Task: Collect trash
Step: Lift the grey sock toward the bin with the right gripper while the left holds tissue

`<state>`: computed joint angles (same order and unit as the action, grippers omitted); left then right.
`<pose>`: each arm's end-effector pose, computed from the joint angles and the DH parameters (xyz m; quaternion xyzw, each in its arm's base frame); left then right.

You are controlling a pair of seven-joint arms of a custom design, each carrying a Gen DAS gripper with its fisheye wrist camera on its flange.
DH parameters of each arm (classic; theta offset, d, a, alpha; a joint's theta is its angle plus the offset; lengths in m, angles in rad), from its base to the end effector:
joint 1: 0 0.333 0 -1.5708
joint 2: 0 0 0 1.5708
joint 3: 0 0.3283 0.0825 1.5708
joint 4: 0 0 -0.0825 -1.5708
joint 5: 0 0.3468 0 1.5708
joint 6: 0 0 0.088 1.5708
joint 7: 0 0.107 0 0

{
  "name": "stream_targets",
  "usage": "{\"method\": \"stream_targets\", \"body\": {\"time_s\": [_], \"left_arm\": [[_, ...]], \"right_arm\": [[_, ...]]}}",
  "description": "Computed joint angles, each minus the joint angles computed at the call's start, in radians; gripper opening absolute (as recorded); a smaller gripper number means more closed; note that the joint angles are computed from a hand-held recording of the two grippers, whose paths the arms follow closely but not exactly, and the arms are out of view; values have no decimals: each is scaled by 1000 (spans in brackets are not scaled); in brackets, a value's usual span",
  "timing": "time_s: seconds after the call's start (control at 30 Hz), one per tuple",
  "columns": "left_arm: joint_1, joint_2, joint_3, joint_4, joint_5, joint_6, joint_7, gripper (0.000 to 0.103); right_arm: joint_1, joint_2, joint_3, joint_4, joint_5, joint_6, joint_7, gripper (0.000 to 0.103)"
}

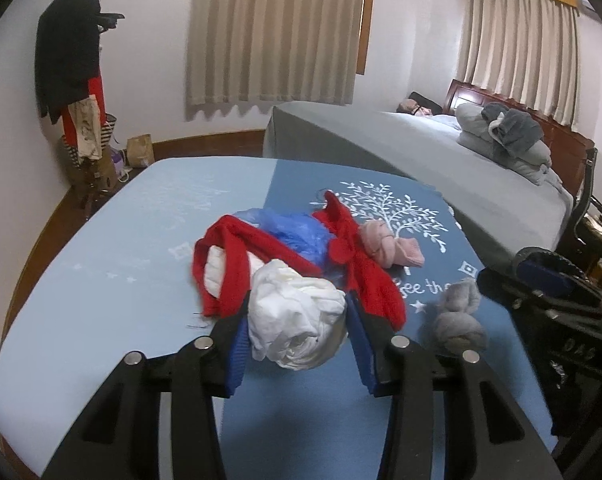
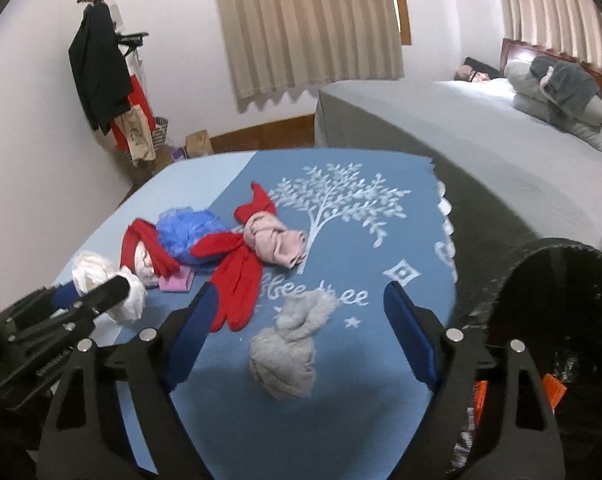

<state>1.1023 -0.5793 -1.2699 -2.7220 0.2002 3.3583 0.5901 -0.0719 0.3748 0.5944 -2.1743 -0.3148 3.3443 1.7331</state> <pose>0.4113 -0.1141 0.4005 -0.7481 0.4908 -0.2855 0.3434 0.5110 0.2967 0.3927 -0.7936 0.4336 -0.1357 0.4048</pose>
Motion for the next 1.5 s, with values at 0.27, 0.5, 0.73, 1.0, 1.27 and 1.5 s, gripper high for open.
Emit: {"method": "stream_targets", "body": {"time_s": [0.27,0.5,0.73,1.0,1.27,1.5], "left_arm": [[13,12,-3,-9,1,7,7,44],[13,20,-5,-5,0,0,14,44],[2,18,1,3,3,-9,16,44],[-15,6,13,19,9,-22,14,44],[-24,-1,15,52,19,-32,11,44],[-3,5,-16,106,32,-36,7,44]], "right_arm": [[129,31,-103,33,71,-50,-47,75],[60,63,-11,49,152,-116,-130,53],[-67,95,144,43,223,-152,-252,32],[-181,79,261,14,294,-114,-322,30],[-325,65,378,-10,233,-77,-276,30],[-455,44,462,-39,140,-44,-198,30]]}}
